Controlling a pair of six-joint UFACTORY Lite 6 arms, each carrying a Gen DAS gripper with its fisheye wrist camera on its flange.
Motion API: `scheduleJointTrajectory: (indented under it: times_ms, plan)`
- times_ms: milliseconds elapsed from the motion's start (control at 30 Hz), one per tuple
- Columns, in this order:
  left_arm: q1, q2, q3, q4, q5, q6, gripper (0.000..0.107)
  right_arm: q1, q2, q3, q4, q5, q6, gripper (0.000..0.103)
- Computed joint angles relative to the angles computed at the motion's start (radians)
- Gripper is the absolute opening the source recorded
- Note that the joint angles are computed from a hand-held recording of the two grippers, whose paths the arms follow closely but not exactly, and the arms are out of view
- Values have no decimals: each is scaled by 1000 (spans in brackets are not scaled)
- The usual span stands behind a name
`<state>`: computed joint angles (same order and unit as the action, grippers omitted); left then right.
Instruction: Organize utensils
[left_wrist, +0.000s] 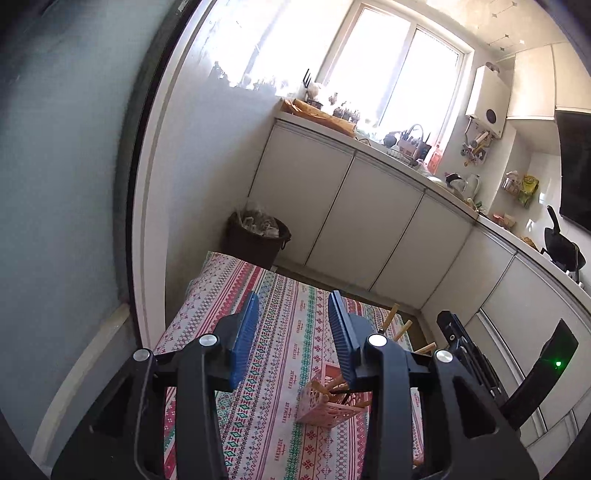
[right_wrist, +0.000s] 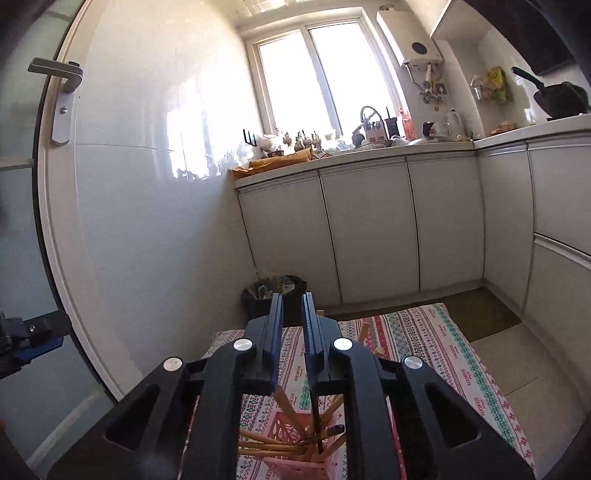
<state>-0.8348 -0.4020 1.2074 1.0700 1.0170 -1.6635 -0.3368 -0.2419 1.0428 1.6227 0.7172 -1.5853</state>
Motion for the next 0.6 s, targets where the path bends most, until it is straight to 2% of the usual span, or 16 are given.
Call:
scheduleJointTrajectory:
  times_ms: [133,200,233,267,333,400,467,533,600]
  plan:
    - [-31,-4,15,14,23,-12,37,-80,-44,38,-62,72,105,13]
    - [-60,9,32,26,33,-14,37,-163,-64,62,-101,153,174,24]
    - [-78,16,38,33,40,-16,37,-209,-74,70,-115,191,205,38]
    - [-98,29,50,41,50,-18,37,-253,-85,76,-134,223,233,48]
    - [-139,56,71,55,70,-23,40,-336,-92,95,-167,301,274,51]
    - [-179,92,99,69,96,-28,43,-408,-103,104,-202,354,305,61]
    - [-219,133,128,86,133,-38,51,-486,-113,98,-215,420,312,76]
    - [-266,168,148,113,185,-56,73,-549,-114,99,-232,469,318,83]
    - [-331,206,167,158,264,-88,83,-615,-113,97,-250,530,325,88]
